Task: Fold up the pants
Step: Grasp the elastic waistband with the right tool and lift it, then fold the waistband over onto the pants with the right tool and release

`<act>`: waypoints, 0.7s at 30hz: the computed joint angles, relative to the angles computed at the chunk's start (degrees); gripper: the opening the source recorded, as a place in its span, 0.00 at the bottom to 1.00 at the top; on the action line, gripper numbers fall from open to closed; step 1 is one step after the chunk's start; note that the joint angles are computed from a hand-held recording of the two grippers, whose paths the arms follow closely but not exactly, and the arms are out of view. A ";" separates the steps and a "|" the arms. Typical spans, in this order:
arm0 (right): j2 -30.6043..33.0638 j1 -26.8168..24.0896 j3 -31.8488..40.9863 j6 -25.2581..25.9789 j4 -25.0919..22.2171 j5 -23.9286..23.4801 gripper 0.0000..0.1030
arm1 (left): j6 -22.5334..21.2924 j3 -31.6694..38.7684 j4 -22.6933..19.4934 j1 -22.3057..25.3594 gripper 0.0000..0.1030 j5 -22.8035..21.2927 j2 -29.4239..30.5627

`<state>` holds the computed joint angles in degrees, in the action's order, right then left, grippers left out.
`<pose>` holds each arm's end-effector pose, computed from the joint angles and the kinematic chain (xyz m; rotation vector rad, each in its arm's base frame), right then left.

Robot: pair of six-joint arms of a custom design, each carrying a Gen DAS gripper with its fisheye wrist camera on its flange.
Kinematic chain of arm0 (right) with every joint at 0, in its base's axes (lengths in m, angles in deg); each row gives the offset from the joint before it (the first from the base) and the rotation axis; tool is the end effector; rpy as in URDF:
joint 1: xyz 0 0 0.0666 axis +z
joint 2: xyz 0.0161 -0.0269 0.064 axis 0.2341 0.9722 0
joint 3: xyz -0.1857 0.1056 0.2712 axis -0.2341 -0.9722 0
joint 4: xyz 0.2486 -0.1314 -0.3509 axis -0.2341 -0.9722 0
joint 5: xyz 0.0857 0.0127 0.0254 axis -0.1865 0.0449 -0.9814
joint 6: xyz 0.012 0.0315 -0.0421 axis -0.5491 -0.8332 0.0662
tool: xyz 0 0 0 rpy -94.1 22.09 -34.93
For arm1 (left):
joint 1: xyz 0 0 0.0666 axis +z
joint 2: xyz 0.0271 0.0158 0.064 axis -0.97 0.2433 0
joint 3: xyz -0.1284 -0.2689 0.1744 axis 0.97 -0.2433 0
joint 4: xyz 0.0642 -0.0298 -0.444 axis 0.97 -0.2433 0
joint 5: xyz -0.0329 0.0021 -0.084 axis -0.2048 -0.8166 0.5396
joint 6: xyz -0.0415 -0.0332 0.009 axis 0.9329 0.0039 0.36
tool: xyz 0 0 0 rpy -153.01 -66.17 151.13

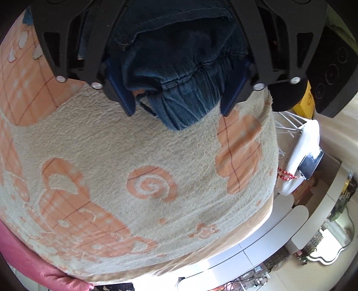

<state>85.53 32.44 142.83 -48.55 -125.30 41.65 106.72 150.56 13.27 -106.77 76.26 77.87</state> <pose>0.6935 0.2549 0.2926 -1.2266 2.5511 0.6811 0.5440 -0.3338 0.2428 -0.0831 2.3510 -0.8827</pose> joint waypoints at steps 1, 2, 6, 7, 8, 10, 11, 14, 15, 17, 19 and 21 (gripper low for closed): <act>-0.09 -0.06 -0.37 0.43 -0.20 -0.42 0.52 | -0.14 0.15 -0.13 -0.09 0.93 -0.12 0.11; -0.71 -0.21 -1.46 0.94 0.29 -0.62 0.51 | -0.21 0.27 -0.14 -0.19 0.93 -0.24 0.20; -3.23 -1.86 -4.32 0.51 1.71 -4.23 0.32 | 0.05 -0.54 0.66 -0.18 0.93 -0.19 -0.43; -4.29 -2.55 -5.39 0.91 1.93 -5.78 0.30 | -0.01 -0.50 0.62 -0.35 0.94 -0.64 -0.52; -5.56 -3.06 -6.89 1.18 2.61 -6.98 0.29 | -0.32 -2.44 1.07 0.11 0.94 -0.58 -2.18; -8.45 -4.46 -10.16 1.26 4.05 -9.84 0.29 | 0.59 -4.13 3.43 -0.33 0.94 -0.52 -3.52; -9.39 -5.03 -11.11 1.08 4.37 -11.09 0.29 | 1.53 -4.64 4.73 -0.36 0.94 0.25 -3.81; -11.86 -7.34 -13.40 1.05 4.68 -15.34 0.29 | 1.13 -3.31 3.42 -0.96 0.94 -0.23 -3.15; -12.97 -8.20 -14.56 1.04 5.29 -16.52 0.29 | 0.86 -2.41 2.84 -1.23 0.94 -0.35 -2.61; -13.71 -9.25 -14.98 0.97 5.71 -17.67 0.29 | 1.05 -1.14 3.37 -1.38 0.94 0.52 -1.69; -14.26 -10.36 -15.61 0.36 6.29 -18.93 0.29 | 0.68 0.94 2.93 -1.83 0.94 1.37 -0.61; -15.10 -11.26 -16.83 -0.19 7.23 -19.57 0.29 | 0.52 2.53 3.06 -2.27 0.94 1.98 0.16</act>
<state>70.44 21.19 126.01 -48.74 -118.07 22.08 107.24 153.09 16.33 -109.05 78.24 78.03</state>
